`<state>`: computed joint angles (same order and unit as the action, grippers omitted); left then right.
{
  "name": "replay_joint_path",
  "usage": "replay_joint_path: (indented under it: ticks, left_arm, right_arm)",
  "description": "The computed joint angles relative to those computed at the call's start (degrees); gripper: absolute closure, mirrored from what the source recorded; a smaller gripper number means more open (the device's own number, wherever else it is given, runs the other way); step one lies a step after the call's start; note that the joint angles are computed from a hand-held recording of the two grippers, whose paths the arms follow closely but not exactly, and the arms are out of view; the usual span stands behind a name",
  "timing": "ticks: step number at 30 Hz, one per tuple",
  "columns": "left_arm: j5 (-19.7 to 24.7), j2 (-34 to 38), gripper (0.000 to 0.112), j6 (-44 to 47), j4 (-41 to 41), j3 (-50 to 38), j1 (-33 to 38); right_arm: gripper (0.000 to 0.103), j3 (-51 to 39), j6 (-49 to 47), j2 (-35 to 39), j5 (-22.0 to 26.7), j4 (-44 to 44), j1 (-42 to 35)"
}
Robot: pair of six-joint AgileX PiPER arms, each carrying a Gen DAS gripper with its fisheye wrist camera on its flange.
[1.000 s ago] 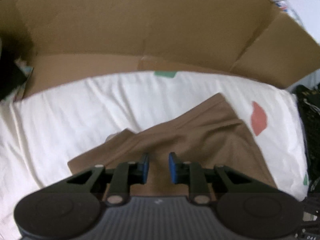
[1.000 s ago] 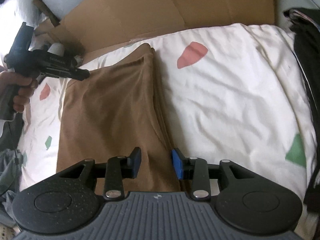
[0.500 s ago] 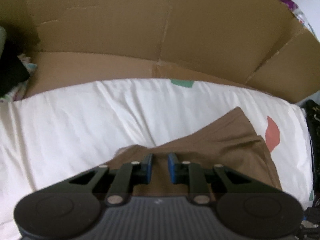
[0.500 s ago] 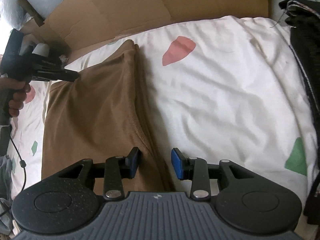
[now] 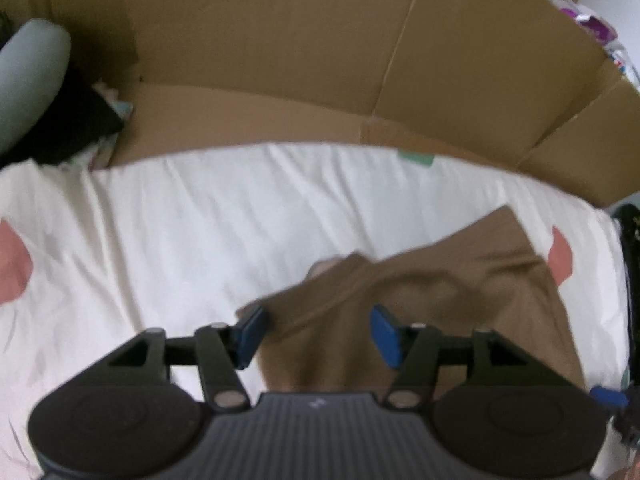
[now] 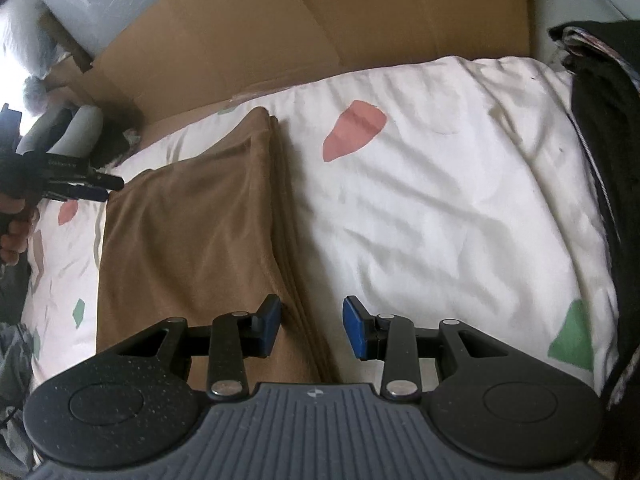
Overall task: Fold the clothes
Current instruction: 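Move both open grippers back from the folded brown shirt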
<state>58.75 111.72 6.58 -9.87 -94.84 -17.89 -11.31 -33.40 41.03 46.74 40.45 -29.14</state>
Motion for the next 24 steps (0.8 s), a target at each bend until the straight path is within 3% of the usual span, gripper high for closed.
replay_joint_path:
  ticks: [4,7,12,15,18,24]
  left_arm:
    - [-1.06,0.43,0.052,1.00,-1.70,1.96,1.62]
    - [-3.33,0.90,0.063,0.35,-2.58,3.37,2.59]
    - [-7.17,1.16,0.069,1.10,-6.25,5.75,4.95]
    - [-9.44,0.81,0.078,1.88,-7.75,7.01,5.98]
    - [-10.83,0.33,0.084,2.10,-8.59,7.52,7.09]
    - [-11.29,-2.74,0.083,3.00,-10.23,10.09,9.69]
  right_arm:
    - [0.062,-0.27,2.76,3.04,-5.19,0.36,5.69]
    - [0.062,-1.47,3.62,5.72,-8.31,0.40,10.14]
    - [0.062,-4.29,-1.32,14.88,-13.80,6.24,14.35]
    - [0.062,-5.80,-4.87,20.44,-16.48,9.80,16.63]
    - [0.062,-6.70,-0.13,22.63,-20.33,5.90,18.96]
    - [0.062,-6.58,-4.43,22.31,-17.08,8.90,11.47]
